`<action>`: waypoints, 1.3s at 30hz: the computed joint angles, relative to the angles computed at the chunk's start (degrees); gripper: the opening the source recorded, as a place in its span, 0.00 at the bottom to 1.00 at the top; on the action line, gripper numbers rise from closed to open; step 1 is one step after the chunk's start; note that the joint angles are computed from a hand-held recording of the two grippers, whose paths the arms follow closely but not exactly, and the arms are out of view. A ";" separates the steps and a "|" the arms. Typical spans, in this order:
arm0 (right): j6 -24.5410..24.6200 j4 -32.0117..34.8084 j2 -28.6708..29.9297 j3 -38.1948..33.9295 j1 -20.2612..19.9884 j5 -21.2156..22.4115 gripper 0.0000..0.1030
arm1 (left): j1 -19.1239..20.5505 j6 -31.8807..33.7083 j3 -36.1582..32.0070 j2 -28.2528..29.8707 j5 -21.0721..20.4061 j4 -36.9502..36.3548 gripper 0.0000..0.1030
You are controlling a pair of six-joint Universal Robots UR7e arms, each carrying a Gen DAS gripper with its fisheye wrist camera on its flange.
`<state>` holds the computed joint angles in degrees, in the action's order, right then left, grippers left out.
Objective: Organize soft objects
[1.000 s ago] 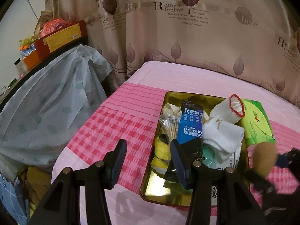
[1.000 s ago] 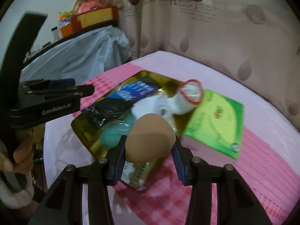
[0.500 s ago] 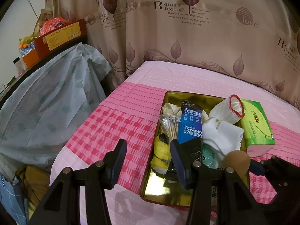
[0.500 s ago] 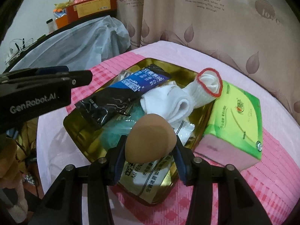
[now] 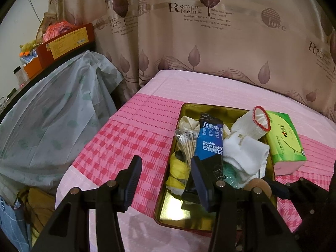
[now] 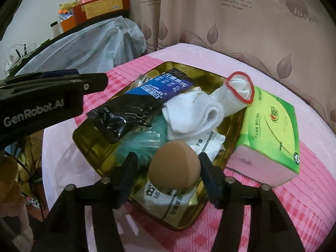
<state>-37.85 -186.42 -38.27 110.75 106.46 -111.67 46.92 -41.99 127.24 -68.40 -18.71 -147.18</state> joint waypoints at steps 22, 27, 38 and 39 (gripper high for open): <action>1.90 -7.39 -3.92 5.74 1.12 -0.54 0.92 | -0.32 3.02 0.41 0.45 -1.09 -3.88 0.48; 2.18 -10.42 -5.44 8.08 0.99 -0.25 0.94 | -0.66 5.65 0.85 0.88 -1.61 -7.14 0.48; 0.56 -12.81 -5.52 9.44 1.08 -1.49 0.94 | -0.94 9.58 0.86 1.92 -3.58 -10.47 0.48; 0.52 -12.90 -5.51 9.49 1.09 -1.48 0.94 | -1.01 9.58 0.90 1.95 -3.51 -10.54 0.48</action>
<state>-37.33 -199.33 -43.77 120.24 107.55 -113.15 45.91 -32.41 128.14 -66.46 -22.21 -157.72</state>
